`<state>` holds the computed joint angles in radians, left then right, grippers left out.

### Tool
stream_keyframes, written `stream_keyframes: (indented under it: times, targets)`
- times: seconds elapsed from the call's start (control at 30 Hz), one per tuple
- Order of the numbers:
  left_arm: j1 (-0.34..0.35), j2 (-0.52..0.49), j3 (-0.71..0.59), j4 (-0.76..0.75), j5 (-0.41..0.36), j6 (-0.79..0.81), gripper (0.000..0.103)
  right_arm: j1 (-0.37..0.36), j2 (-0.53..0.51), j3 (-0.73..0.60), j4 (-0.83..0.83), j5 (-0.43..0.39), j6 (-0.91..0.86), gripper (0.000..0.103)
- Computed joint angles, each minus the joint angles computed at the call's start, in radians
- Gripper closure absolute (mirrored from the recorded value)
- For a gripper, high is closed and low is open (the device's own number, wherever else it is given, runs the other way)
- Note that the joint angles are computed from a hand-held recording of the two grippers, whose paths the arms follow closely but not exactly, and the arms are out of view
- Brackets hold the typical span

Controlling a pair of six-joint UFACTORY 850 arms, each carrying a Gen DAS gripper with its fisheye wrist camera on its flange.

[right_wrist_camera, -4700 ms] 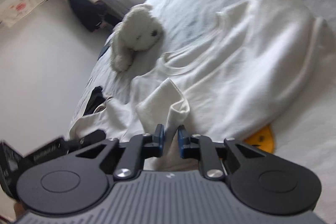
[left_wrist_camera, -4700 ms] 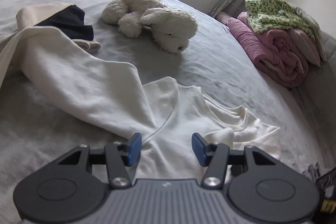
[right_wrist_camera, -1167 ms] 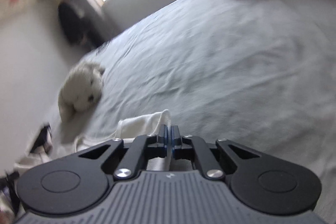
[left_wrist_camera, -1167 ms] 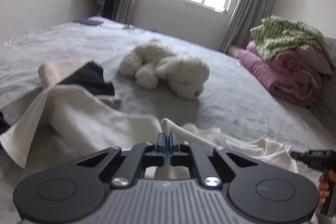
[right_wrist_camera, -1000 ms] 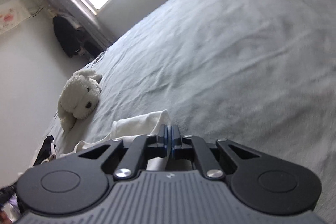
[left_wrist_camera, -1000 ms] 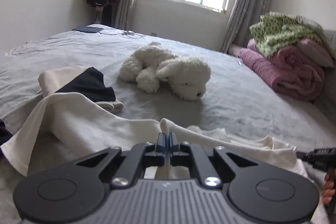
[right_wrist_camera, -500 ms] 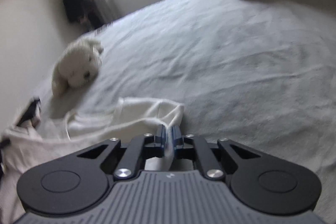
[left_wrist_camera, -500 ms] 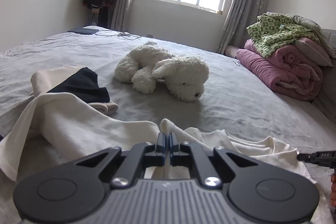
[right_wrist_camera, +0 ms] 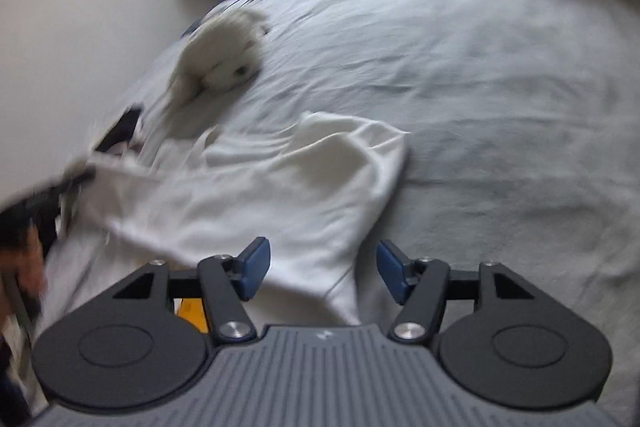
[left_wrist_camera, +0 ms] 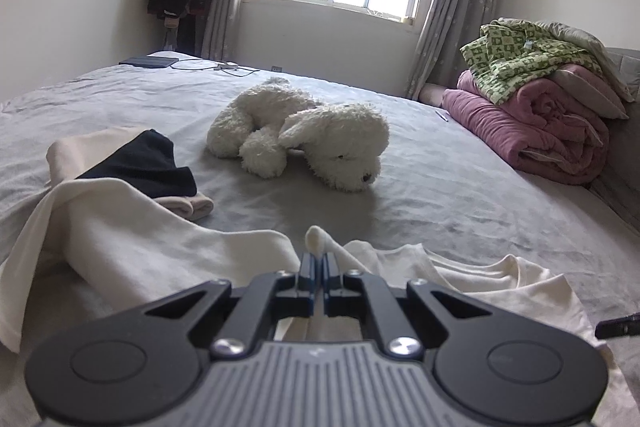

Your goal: Fold clothes

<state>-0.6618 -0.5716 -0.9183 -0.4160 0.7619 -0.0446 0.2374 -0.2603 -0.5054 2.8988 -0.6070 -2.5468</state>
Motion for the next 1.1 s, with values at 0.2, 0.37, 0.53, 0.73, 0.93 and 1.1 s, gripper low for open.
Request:
stream_keyframes:
  times: [0.2,0.37,0.53,0.73,0.93,1.1]
  targets:
    - [-0.004,0.011,0.009,0.019,0.006,-0.008,0.1,0.051,-0.01,-0.018,0.114,0.126,-0.09,0.083]
    - [-0.005,0.012,0.017,0.112,0.019,-0.094,0.1,0.022,-0.004,0.068,0.219,-0.04,0.079,0.096]
    - [-0.024,0.0,0.002,0.088,-0.005,-0.028,0.1,-0.017,-0.023,0.141,0.177,-0.211,0.227,0.096]
    - [-0.003,-0.008,-0.002,0.095,-0.005,-0.055,0.1,-0.02,0.046,0.108,0.134,-0.082,0.065,0.059]
    - [-0.004,-0.024,-0.015,0.104,-0.012,-0.033,0.1,-0.099,-0.02,0.036,0.05,-0.159,0.19,0.055]
    - [-0.006,-0.027,-0.016,0.112,0.003,-0.035,0.1,-0.092,-0.126,-0.09,0.062,-0.068,0.154,0.099]
